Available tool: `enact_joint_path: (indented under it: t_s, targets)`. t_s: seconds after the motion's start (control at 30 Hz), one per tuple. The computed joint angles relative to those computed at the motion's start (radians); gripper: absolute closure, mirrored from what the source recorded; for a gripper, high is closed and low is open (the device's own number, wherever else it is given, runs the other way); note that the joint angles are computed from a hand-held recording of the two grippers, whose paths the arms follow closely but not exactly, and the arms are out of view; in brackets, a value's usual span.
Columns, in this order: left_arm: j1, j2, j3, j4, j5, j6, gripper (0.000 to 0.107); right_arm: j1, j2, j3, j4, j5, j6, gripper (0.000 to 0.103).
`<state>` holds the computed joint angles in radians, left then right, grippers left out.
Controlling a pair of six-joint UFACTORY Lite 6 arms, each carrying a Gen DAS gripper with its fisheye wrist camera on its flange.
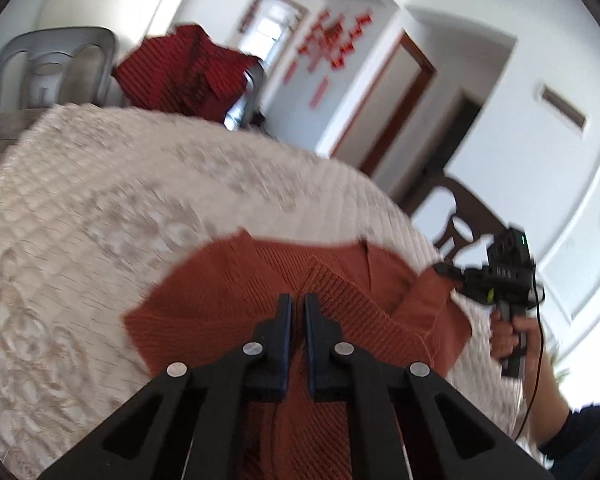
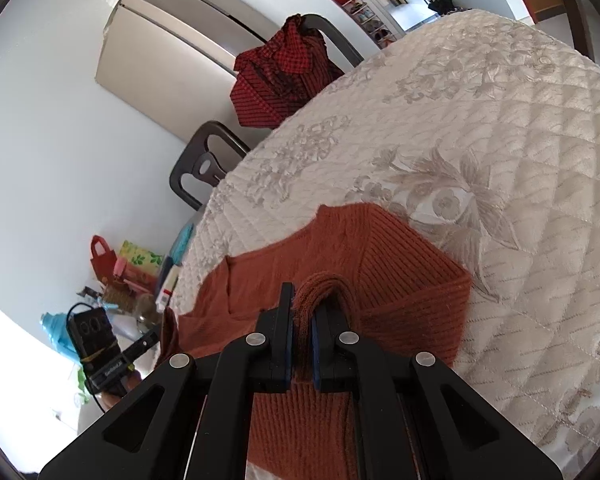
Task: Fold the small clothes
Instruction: 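Lift the hem with both grippers and fold it over toward the collar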
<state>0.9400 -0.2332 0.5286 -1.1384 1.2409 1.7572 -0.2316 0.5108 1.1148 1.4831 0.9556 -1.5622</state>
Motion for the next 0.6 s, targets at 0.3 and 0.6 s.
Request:
enact_joint_path:
  t_s: [0.3,0.6]
  targets:
    - [-0.057,0.127,0.113,-0.155,-0.115,-0.106,0.1,0.053,0.067,0.143,0.04,-0.058,0.147,0.097]
    - [-0.222,0.3,0.172,-0.222,-0.384,-0.105,0.1,0.107,0.266,0.414,-0.075,-0.125,0.403,0.089]
